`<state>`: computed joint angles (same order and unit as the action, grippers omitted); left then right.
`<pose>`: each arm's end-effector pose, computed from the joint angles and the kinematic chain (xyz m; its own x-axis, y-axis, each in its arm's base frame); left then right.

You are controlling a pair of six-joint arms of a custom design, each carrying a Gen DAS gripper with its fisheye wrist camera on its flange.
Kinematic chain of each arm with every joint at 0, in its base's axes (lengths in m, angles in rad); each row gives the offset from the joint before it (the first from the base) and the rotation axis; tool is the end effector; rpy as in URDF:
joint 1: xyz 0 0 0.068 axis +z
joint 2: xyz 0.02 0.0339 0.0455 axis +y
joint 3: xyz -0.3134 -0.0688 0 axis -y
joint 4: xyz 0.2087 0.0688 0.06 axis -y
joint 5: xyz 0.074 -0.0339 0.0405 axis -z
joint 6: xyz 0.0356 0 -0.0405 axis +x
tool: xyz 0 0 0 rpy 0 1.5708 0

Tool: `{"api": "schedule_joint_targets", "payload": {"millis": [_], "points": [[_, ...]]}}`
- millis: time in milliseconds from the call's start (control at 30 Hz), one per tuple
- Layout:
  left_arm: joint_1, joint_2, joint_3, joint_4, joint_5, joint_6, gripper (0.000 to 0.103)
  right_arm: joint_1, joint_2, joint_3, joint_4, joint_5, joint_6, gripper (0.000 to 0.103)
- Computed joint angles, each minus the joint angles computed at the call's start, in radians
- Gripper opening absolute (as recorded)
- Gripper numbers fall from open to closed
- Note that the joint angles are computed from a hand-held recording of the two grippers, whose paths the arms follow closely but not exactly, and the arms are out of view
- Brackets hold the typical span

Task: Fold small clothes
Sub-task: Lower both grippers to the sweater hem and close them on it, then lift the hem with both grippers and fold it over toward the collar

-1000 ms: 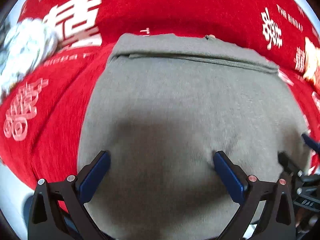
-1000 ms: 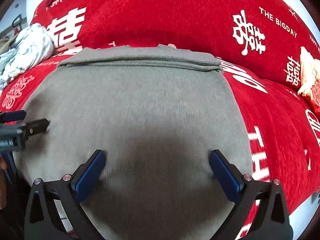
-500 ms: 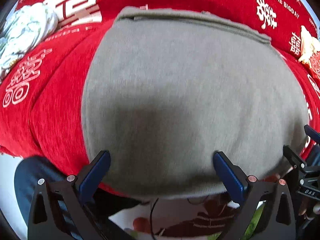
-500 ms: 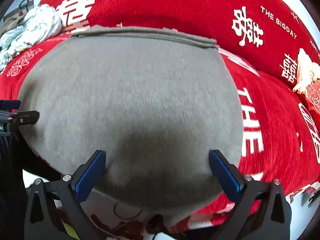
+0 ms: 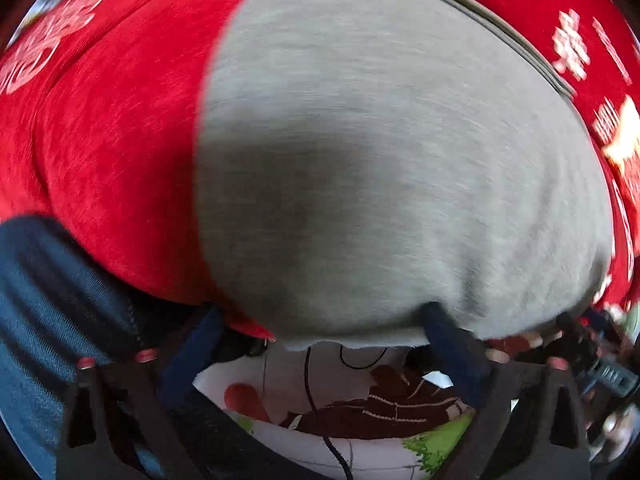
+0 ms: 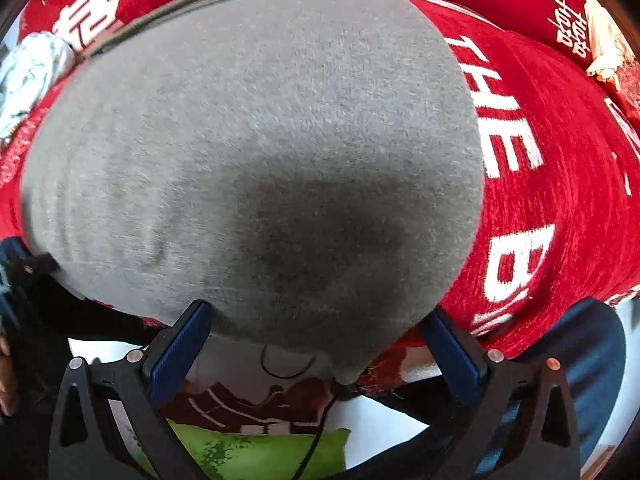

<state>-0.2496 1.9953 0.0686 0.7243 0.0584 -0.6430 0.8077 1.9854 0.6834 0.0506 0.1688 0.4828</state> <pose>0.1662 -0.0445 0.0804 -0.8835 -0.3925 -0.2556 -0.3284 0.9082 -0.2595 0.2074 0.2082 0.1115 -0.8950 -0.2737 -0.3522 -0.2941 0.9558 0.0045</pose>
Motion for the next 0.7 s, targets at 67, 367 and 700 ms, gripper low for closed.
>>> {"api": "schedule_joint_targets", "payload": {"millis": [67, 367, 700], "points": [[-0.031, -0.028, -0.003, -0.011, 0.005, -0.002, 0.053, 0.011, -0.025, -0.006, -0.028, 0.04, 0.016, 0.082], [-0.153, -0.462, -0.008, -0.23, -0.054, -0.022, 0.012, -0.086, -0.238, -0.165, 0.166, -0.206, -0.071, 0.015], [0.142, -0.507, 0.332, -0.471, -0.029, 0.192, 0.012, -0.178, -0.245, -0.022, 0.297, -0.2, -0.086, 0.015]]}}
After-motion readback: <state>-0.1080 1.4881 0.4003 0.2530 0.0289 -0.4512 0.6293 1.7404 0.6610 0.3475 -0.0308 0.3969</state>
